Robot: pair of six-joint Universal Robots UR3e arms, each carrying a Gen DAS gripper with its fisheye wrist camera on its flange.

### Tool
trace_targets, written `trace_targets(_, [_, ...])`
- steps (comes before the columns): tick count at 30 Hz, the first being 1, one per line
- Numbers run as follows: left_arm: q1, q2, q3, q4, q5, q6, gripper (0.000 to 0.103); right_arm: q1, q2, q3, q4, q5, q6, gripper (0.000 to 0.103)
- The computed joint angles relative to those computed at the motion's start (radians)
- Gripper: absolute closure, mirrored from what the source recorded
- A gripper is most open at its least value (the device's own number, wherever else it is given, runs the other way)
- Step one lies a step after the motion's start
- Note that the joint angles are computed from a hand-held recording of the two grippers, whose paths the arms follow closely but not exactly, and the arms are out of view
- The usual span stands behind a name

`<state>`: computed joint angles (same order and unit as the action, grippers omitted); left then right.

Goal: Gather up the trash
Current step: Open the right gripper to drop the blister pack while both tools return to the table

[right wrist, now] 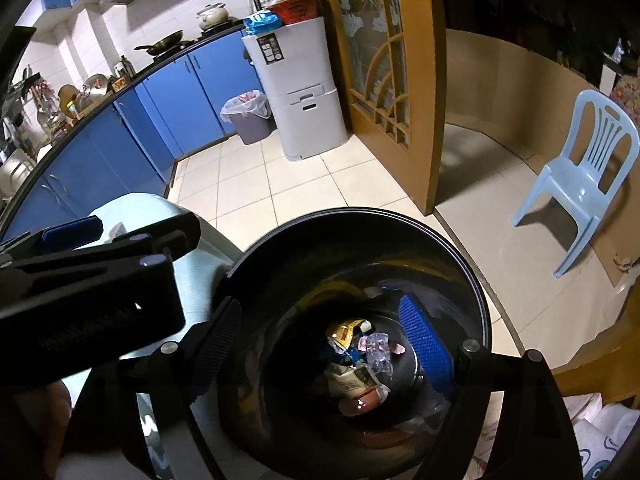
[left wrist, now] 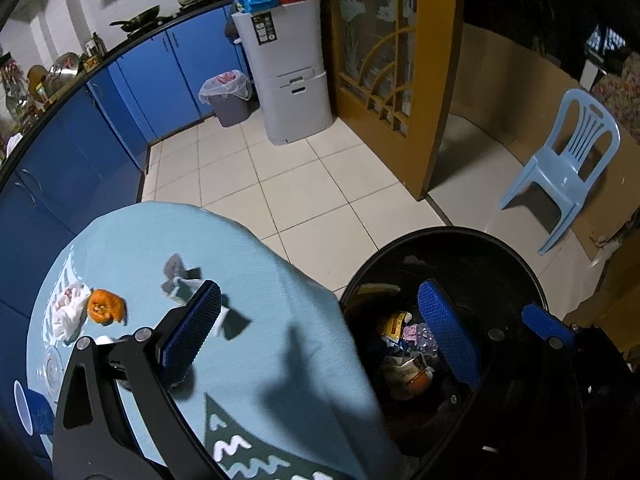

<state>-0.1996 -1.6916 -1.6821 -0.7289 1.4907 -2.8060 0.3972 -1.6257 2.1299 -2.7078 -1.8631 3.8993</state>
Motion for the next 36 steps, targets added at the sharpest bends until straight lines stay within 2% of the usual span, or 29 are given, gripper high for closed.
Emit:
trace_targets(8, [0.114,0.113,-0.051,-0.045,-0.059,0.038,0.005,0.091,0.059,-0.140,0.078,-0.059,0.018,0.023])
trace_targets(17, [0.335,0.265,-0.115,-0.123,-0.165,0.128,0.005,0.202,0.179,-0.356,0.171,-0.113,0.024,0.023])
trace_targets(23, [0.570,0.381,-0.151,-0.209,-0.266,0.242,0.005,0.288,0.312,-0.574,0.252,-0.150,0.017,0.023])
trace_targets(27, [0.787,0.458,-0.188,-0.245,-0.345,0.335,0.005,0.326,0.396,-0.699,0.290,-0.152,0.012,0.023])
trace_targets(31, [0.978,0.502,-0.232,-0.214,-0.399,0.406,0.005,0.365,0.505,-0.858,0.346,-0.156,0.012,0.023])
trace_targets(36, [1.149,0.462,-0.248,-0.159,-0.430,0.446,0.003,0.402,0.653,-1.084,0.441,-0.153,0.006,0.023])
